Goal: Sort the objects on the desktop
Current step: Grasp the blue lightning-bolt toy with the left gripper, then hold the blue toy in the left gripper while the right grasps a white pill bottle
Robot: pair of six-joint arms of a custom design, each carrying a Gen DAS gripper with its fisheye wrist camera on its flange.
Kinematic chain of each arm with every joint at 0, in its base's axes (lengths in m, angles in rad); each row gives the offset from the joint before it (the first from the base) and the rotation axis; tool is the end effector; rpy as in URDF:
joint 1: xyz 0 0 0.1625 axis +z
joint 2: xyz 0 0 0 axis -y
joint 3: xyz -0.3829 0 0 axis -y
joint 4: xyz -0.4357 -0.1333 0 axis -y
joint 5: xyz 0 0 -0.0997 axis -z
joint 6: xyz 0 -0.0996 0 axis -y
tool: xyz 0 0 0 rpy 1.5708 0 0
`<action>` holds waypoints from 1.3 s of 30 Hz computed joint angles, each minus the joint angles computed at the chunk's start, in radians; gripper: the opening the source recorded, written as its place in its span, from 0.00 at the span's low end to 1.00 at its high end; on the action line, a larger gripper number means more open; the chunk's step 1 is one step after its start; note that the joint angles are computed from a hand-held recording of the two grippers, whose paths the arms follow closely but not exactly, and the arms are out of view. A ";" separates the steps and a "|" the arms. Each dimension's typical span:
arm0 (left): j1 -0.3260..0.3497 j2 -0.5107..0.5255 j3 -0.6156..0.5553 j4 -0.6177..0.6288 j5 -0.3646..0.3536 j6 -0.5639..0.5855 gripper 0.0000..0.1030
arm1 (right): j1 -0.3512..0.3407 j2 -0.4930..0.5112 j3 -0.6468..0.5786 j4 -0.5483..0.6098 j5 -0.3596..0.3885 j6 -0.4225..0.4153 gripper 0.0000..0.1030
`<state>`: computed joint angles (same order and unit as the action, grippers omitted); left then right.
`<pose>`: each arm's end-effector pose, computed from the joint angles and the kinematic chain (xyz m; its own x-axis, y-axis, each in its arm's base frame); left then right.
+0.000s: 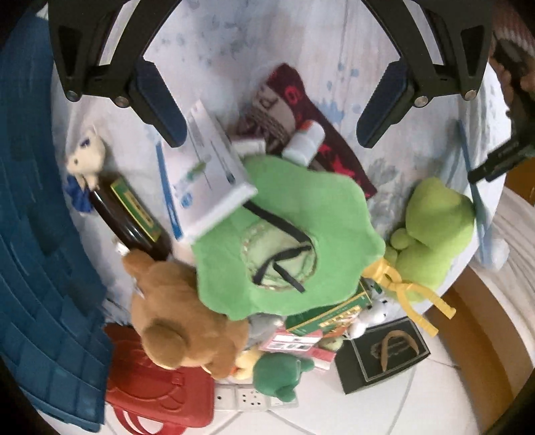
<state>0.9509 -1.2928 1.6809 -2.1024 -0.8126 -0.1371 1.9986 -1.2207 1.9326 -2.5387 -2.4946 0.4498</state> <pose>-0.1944 -0.6197 0.3085 -0.7206 0.2285 -0.6546 0.4810 0.8447 -0.2347 0.2866 -0.4989 0.2047 -0.7439 0.3231 0.5850 -0.0865 0.8215 -0.5636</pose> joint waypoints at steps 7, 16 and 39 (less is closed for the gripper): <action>0.014 0.001 0.000 -0.020 0.042 0.038 0.63 | -0.015 -0.009 0.041 -0.060 0.043 -0.047 1.00; 0.037 0.039 -0.034 -0.032 -0.041 0.171 0.63 | -0.008 0.031 0.037 -0.069 0.058 0.109 0.47; 0.010 0.064 -0.016 -0.205 0.017 0.345 0.42 | -0.045 0.131 -0.024 -0.135 0.034 0.131 0.28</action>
